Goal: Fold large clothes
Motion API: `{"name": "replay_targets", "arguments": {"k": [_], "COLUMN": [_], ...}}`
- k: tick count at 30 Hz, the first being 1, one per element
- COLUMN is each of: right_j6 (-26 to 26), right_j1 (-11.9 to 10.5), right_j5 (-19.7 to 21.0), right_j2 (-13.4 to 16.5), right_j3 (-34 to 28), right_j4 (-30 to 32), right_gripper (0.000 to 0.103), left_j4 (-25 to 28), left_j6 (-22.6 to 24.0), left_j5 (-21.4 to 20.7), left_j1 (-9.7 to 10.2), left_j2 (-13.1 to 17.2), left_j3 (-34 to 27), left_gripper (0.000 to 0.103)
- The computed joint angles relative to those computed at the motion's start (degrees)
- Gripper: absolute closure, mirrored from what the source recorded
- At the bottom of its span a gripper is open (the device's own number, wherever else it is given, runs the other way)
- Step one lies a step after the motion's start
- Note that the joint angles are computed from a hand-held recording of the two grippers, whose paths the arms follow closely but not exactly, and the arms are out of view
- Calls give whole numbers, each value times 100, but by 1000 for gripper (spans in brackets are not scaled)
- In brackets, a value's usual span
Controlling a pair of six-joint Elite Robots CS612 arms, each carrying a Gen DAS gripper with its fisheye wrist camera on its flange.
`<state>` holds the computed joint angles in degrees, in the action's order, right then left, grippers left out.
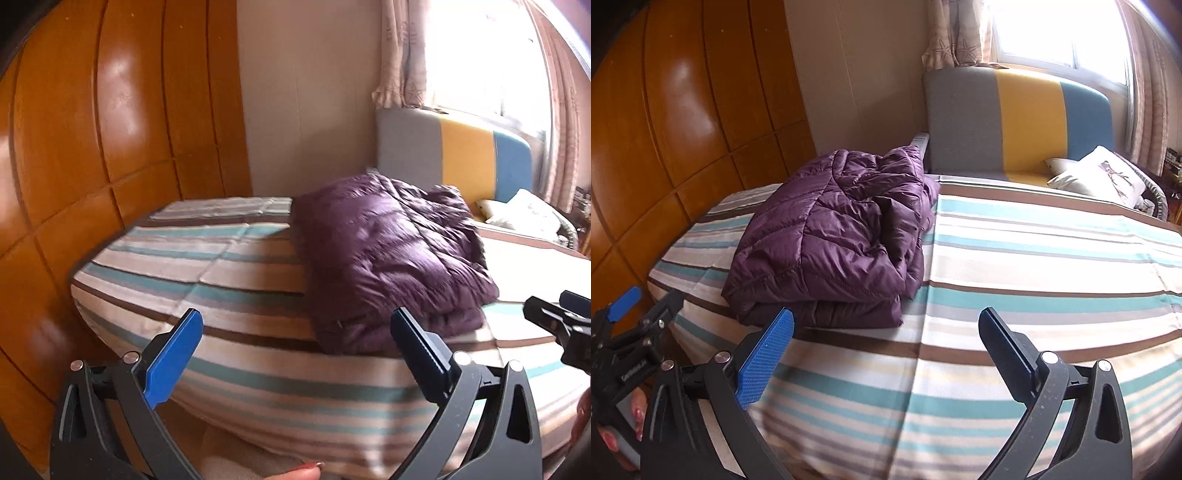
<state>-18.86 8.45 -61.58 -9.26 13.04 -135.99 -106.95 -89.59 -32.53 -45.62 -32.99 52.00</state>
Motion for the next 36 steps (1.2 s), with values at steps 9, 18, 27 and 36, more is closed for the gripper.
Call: {"name": "replay_targets", "arguments": {"k": [9,18,27,36], "right_j6": [-32,-90,-126,-108], "right_j1": [-8,2,7,9], "right_j5": [-44,-65,-48,-70], "right_j2": [-460,-541,-576,-560], "right_j3": [917,1089,1151,1118], "right_j4": [-722,-939,-942,-883], "right_gripper": [3,3,3,3], "left_j4": [-118,-167,-285,-261], "left_j6": [-42,-177,-121,-114], "left_j5": [-3,64,56,65], "left_j1": [-50,-47,-48,-52], "left_j2": [-52,-120,-131,-119], "left_j3": [65,163,203,177], "left_gripper": [2,2,2,2]}}
